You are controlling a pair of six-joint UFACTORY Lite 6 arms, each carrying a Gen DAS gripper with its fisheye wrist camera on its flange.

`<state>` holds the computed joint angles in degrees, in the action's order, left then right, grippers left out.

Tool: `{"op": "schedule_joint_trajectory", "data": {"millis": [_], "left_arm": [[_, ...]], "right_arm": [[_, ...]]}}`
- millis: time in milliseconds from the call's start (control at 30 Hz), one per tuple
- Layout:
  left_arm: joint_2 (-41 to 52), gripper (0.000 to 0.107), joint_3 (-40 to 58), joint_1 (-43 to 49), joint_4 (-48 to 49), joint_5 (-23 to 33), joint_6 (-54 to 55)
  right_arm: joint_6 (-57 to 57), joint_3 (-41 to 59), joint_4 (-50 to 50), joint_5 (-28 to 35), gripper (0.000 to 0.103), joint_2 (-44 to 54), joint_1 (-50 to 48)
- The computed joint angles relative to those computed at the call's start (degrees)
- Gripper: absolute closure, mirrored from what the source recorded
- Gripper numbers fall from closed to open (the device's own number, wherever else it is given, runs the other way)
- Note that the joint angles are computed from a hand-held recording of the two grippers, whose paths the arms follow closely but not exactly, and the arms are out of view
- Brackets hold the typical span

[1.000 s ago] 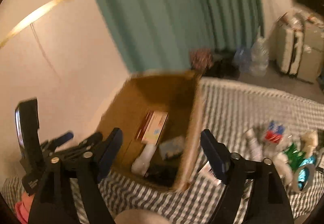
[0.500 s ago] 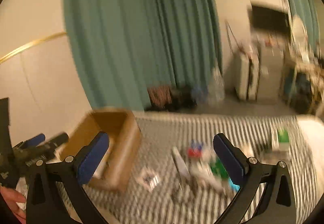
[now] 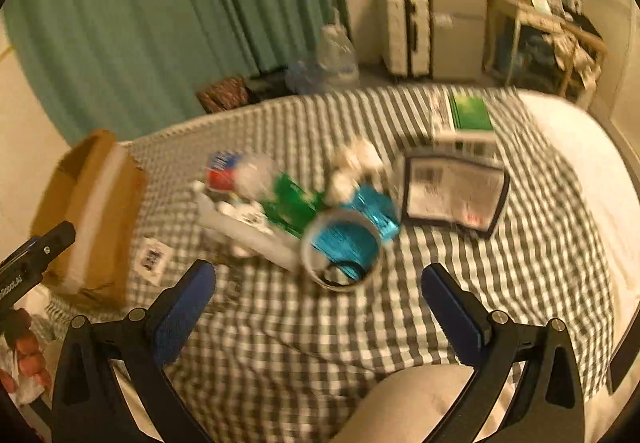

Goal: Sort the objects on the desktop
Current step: 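Move both tools back over the items on the bed, then grasp the white tube with the left tool while the right tool grasps the grey tape roll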

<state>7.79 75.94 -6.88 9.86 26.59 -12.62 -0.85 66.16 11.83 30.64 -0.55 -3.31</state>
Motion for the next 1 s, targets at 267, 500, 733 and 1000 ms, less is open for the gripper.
{"op": "schedule_joint_trajectory", "data": {"millis": [267, 500, 733, 1000], "left_arm": [[18.06, 0.004, 10.17, -1.7, 7.18, -0.41, -9.02], [33.69, 0.004, 26.72, -1.85, 9.41, 5.09, -12.55], [44.35, 0.004, 37.87, -2.7, 10.81, 7.79, -12.9], [53.38, 0.004, 50.31, -0.89, -3.22, 11.8, -3.9]], "right_arm": [[-4.18, 5.66, 5.02, -0.05, 0.0, 14.94, -2.19], [-0.67, 14.24, 1.22, 0.27, 0.0, 25.29, -1.82], [0.98, 16.35, -1.67, -0.6, 0.0, 29.32, -0.21], [1.98, 14.64, -2.87, -0.88, 0.004, 29.29, -0.06]]}}
